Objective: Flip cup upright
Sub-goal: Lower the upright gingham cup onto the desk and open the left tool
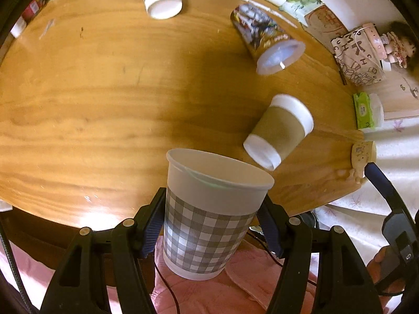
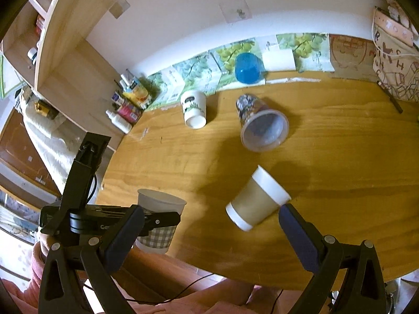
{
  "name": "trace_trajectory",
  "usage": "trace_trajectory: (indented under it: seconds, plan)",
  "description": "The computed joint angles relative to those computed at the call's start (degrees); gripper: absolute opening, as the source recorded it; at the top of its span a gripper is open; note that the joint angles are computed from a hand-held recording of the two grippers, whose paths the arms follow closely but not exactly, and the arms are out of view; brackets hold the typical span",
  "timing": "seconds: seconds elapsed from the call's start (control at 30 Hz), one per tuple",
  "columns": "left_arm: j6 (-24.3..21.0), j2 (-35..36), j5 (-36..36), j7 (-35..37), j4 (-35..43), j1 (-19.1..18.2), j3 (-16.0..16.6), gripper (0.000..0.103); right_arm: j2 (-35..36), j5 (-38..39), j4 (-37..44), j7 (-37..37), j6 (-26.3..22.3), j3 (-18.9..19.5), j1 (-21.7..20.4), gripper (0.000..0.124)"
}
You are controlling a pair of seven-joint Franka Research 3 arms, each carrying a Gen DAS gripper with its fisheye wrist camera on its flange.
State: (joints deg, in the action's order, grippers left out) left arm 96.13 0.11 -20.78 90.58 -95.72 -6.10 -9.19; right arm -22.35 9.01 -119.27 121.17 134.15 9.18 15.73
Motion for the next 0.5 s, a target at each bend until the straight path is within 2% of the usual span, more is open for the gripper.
trace_trajectory:
  seconds: [0.2, 0.5]
  plan:
    - [1.0, 0.2, -0.4, -2.1, -2.8, -0.7, -0.6, 0.069, -1.0, 3.1, -2.0, -1.5, -1.5, -1.1, 0.9, 0.103]
    - [1.5, 1.9, 0.3, -4.2, -2.5, -1.4, -1.2, 0.069, -1.3, 6.3, -3.5, -3.4, -3.5, -2.1, 0.8, 0.103]
